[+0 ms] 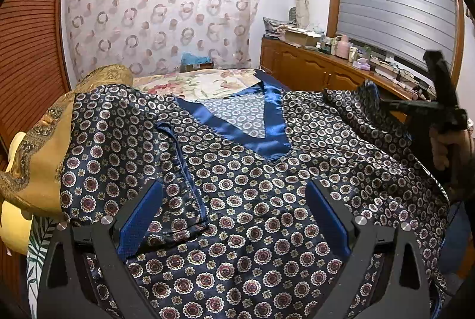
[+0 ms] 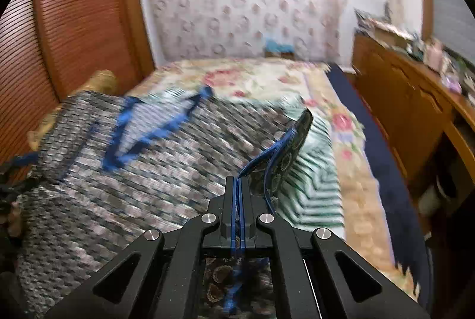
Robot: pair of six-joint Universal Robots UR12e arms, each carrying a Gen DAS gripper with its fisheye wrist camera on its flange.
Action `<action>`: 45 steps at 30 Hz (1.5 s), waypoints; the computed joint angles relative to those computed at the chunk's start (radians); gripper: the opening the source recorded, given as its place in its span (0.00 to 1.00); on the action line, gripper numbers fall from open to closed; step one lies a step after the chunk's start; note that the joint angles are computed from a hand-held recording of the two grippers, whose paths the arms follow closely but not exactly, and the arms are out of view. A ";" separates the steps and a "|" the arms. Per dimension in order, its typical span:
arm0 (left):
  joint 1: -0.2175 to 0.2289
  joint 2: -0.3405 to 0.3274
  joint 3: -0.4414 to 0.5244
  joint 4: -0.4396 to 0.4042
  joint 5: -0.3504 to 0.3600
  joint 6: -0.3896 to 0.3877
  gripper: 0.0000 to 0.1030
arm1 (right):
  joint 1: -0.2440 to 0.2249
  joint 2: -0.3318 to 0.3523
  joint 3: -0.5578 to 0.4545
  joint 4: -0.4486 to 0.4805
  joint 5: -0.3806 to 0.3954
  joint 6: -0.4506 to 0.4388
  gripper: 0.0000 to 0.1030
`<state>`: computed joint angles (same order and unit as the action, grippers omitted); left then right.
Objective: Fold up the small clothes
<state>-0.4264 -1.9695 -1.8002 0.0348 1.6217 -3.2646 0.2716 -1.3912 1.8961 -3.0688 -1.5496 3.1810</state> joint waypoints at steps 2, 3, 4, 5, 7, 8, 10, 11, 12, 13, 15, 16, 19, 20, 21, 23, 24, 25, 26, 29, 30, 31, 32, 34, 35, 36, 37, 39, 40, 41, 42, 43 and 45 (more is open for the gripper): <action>0.002 0.001 -0.002 0.002 0.000 -0.006 0.95 | 0.015 0.000 -0.005 -0.004 0.016 -0.026 0.01; 0.002 0.002 -0.004 0.004 0.000 -0.009 0.95 | 0.024 0.001 -0.010 -0.001 0.026 -0.041 0.01; 0.003 0.002 -0.004 0.004 0.001 -0.011 0.95 | 0.032 0.003 -0.016 0.006 0.029 -0.052 0.01; 0.003 0.002 -0.004 0.003 0.001 -0.012 0.95 | 0.041 0.006 -0.022 0.018 0.029 -0.062 0.01; 0.003 0.003 -0.005 0.003 0.003 -0.009 0.95 | 0.047 0.011 -0.029 0.028 0.041 -0.074 0.01; 0.003 0.004 -0.006 0.004 0.004 -0.008 0.95 | 0.049 0.011 -0.030 0.033 0.037 -0.079 0.02; 0.003 0.006 -0.007 0.006 0.006 -0.004 0.95 | 0.051 0.016 -0.034 0.038 0.012 -0.081 0.20; 0.004 0.006 -0.008 0.006 0.007 -0.003 0.95 | 0.046 0.014 -0.033 0.039 0.005 -0.080 0.25; 0.004 0.007 -0.008 0.007 0.007 -0.003 0.95 | 0.041 0.015 -0.031 0.038 -0.010 -0.071 0.35; 0.005 0.007 -0.009 0.007 0.008 -0.004 0.95 | 0.039 0.019 -0.036 0.045 -0.026 -0.060 0.41; 0.007 0.008 -0.009 0.005 0.007 -0.007 0.95 | 0.029 0.029 -0.046 0.066 -0.057 -0.049 0.42; 0.010 0.008 -0.010 0.004 0.005 -0.009 0.95 | 0.027 0.035 -0.053 0.077 -0.076 -0.042 0.42; 0.016 0.009 -0.008 0.001 0.012 -0.009 0.95 | 0.007 0.053 -0.070 0.137 -0.093 -0.018 0.42; 0.018 0.010 -0.007 0.000 0.015 -0.010 0.95 | 0.000 0.059 -0.076 0.156 -0.089 -0.013 0.42; 0.022 0.012 -0.007 -0.003 0.017 -0.011 0.95 | -0.006 0.065 -0.083 0.174 -0.088 -0.009 0.42; 0.027 0.012 -0.005 -0.005 0.028 -0.009 0.95 | -0.013 0.087 -0.108 0.217 -0.086 0.008 0.42; 0.030 0.013 -0.004 -0.007 0.033 -0.007 0.95 | -0.017 0.098 -0.120 0.235 -0.085 0.014 0.42; 0.032 0.013 -0.003 -0.007 0.035 -0.006 0.95 | -0.021 0.105 -0.127 0.245 -0.078 0.019 0.42; 0.037 0.013 -0.002 -0.011 0.036 -0.006 0.95 | -0.026 0.110 -0.132 0.252 -0.063 0.022 0.42; 0.047 0.015 0.002 -0.020 0.048 -0.008 0.95 | -0.035 0.123 -0.144 0.251 -0.029 0.018 0.24; 0.051 0.015 0.002 -0.022 0.051 -0.009 0.95 | -0.036 0.127 -0.147 0.244 -0.021 0.012 0.12; 0.054 0.015 0.004 -0.026 0.055 -0.011 0.95 | -0.037 0.127 -0.146 0.235 -0.015 0.006 0.07; 0.058 0.016 0.005 -0.029 0.059 -0.011 0.95 | -0.037 0.126 -0.144 0.219 -0.026 0.004 0.06; 0.064 0.016 0.007 -0.032 0.068 -0.010 0.95 | -0.041 0.119 -0.131 0.195 -0.047 0.010 0.03; 0.067 0.015 0.008 -0.033 0.072 -0.007 0.95 | -0.039 0.111 -0.118 0.188 -0.072 0.017 0.03; 0.070 0.014 0.010 -0.035 0.079 -0.005 0.95 | -0.039 0.113 -0.120 0.189 -0.084 0.021 0.03; 0.072 0.013 0.013 -0.039 0.081 -0.005 0.95 | -0.039 0.114 -0.119 0.185 -0.088 0.025 0.03; 0.081 0.012 0.018 -0.048 0.082 -0.009 0.95 | -0.038 0.117 -0.117 0.186 -0.095 0.030 0.03; 0.084 0.011 0.020 -0.048 0.085 -0.008 0.95 | -0.037 0.121 -0.120 0.191 -0.100 0.031 0.03; 0.086 0.010 0.022 -0.049 0.087 -0.005 0.95 | -0.034 0.124 -0.122 0.194 -0.104 0.031 0.03; 0.090 0.008 0.025 -0.051 0.088 0.000 0.95 | -0.033 0.126 -0.124 0.196 -0.102 0.031 0.03; 0.091 0.007 0.028 -0.052 0.091 0.001 0.93 | -0.032 0.128 -0.126 0.200 -0.100 0.032 0.03; 0.100 0.004 0.035 -0.056 0.084 0.015 0.84 | -0.032 0.134 -0.133 0.210 -0.097 0.030 0.03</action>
